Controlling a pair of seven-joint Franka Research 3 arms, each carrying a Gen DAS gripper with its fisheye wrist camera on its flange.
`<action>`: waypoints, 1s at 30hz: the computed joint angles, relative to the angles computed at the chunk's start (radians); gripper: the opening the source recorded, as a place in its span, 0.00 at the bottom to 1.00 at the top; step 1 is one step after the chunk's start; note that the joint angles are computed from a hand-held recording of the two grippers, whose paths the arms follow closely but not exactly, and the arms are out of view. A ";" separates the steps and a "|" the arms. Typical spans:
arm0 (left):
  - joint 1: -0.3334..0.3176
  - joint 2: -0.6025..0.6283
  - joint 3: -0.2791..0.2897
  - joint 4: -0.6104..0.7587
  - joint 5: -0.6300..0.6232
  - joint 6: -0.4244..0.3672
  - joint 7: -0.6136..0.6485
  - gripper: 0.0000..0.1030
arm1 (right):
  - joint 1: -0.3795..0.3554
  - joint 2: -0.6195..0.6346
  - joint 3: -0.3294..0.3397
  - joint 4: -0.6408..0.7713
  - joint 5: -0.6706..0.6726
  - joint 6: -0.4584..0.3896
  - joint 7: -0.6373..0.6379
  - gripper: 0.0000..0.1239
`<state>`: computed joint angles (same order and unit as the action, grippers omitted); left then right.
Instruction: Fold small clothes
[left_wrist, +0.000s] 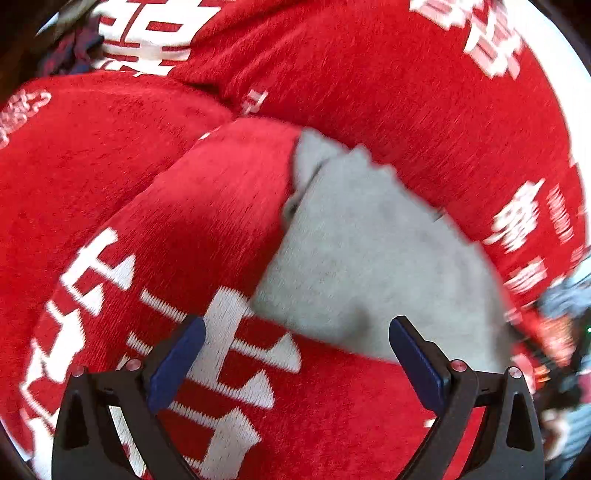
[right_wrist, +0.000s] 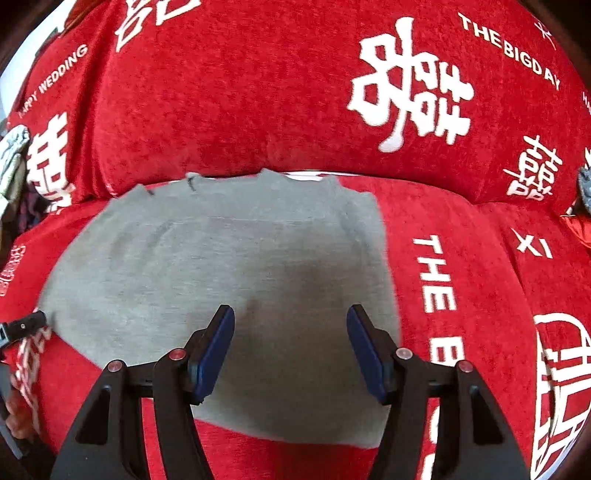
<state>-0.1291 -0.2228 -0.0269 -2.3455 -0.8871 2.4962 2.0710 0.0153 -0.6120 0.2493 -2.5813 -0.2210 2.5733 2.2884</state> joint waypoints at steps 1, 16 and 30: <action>-0.008 0.019 0.038 0.026 -0.087 -0.082 0.049 0.96 | 0.003 0.009 0.005 0.008 -0.001 0.003 0.000 0.54; 0.095 0.183 -0.077 0.150 -0.276 -0.155 0.113 0.17 | 0.083 0.273 0.000 0.283 -0.068 -0.042 -0.028 0.54; 0.003 0.110 -0.094 0.072 -0.115 0.130 0.107 0.17 | 0.290 1.116 -0.133 1.326 0.300 -0.449 -0.228 0.55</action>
